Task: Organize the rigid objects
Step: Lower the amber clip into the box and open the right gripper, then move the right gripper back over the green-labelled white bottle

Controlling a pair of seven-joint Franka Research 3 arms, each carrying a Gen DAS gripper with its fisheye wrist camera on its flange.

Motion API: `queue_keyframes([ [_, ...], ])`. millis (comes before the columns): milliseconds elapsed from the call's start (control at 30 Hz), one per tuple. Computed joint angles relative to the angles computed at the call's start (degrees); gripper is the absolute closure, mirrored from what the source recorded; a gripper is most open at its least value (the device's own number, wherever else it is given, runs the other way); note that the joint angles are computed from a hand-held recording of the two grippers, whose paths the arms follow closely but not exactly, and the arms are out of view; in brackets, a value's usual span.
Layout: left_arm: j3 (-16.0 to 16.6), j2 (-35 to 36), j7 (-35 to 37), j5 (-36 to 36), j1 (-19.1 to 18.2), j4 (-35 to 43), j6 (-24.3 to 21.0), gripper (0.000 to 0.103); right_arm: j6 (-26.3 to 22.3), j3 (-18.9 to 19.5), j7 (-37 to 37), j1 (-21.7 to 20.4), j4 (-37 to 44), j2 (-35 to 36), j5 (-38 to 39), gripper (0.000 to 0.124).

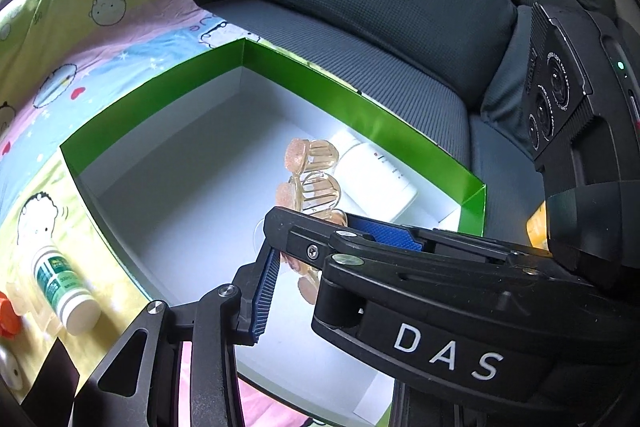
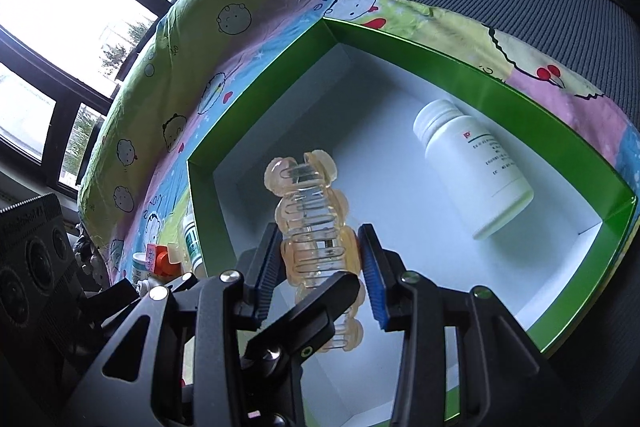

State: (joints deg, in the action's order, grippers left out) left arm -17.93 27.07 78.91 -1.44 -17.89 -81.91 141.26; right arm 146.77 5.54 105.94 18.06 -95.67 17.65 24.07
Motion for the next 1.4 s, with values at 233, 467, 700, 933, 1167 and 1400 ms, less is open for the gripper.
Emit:
queue_keyframes([
  [233, 0.67, 1.14, -1.43, 1.42, -0.82, 2.49, -3.62, 0.067, -1.60, 0.52, -0.80, -0.79, 0.88, 0.94, 2.56, 0.083],
  [467, 1.91, 2.00, -3.71, 4.36, -2.12, 4.42, -5.90, 0.067, -2.10, -0.13, 0.78, -0.26, 1.59, 1.53, 0.90, 0.083],
  [700, 1.11, -0.14, -3.92, 2.81, -0.99, 1.63, -4.28, 0.062, 2.18, 0.08, 0.13, 0.09, -1.15, -0.19, 1.30, 0.070],
  [933, 1.78, -8.35, -7.78, 3.28, 0.13, -9.99, 4.75, 0.049, 10.89, 1.07, -1.97, 0.30, -5.98, -3.15, 3.05, 0.059],
  [1167, 3.46, -19.75, -15.67, 4.58, 2.04, -25.81, 16.72, 0.043, 19.39, 2.89, -5.48, 1.30, -7.46, -3.37, 3.45, 0.050],
  [1400, 5.32, -31.93, -32.00, 14.94, 5.80, -40.12, 24.18, 0.039, 26.22, 2.92, -9.50, 3.60, -7.93, -2.78, 2.14, 0.038],
])
